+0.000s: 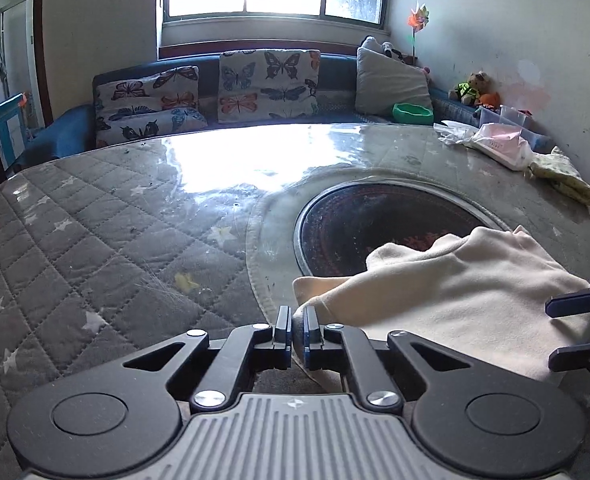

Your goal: Fold clothes

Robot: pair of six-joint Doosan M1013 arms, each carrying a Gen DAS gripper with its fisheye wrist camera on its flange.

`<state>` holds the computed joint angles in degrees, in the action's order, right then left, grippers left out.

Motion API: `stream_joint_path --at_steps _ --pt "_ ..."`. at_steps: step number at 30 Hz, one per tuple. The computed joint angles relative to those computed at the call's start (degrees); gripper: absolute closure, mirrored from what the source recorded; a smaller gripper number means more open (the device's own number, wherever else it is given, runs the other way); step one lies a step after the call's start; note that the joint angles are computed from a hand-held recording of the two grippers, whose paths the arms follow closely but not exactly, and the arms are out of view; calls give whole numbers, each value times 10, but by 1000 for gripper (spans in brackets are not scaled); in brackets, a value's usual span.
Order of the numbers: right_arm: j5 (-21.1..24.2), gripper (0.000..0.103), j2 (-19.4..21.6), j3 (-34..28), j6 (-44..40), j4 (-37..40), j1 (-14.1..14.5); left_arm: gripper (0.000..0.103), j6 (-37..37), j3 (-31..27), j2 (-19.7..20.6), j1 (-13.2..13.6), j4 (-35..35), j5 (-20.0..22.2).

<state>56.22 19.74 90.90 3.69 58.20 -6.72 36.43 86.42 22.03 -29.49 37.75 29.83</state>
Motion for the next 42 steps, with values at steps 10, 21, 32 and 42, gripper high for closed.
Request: stream_joint_path --at_steps 10,21,32,42 --pt "3 55 -13 5 44 -7 -25 86 -27 -2 1 -2 24 14" --pt "-16 55 -8 -3 95 -5 -44 86 -36 0 -15 -19 36 -13" --pt "-83 49 26 -36 47 -19 2 86 221 -20 10 -50 -180 -81" --pt "-158 44 40 -46 56 -42 7 86 314 -11 14 -51 -263 -88"
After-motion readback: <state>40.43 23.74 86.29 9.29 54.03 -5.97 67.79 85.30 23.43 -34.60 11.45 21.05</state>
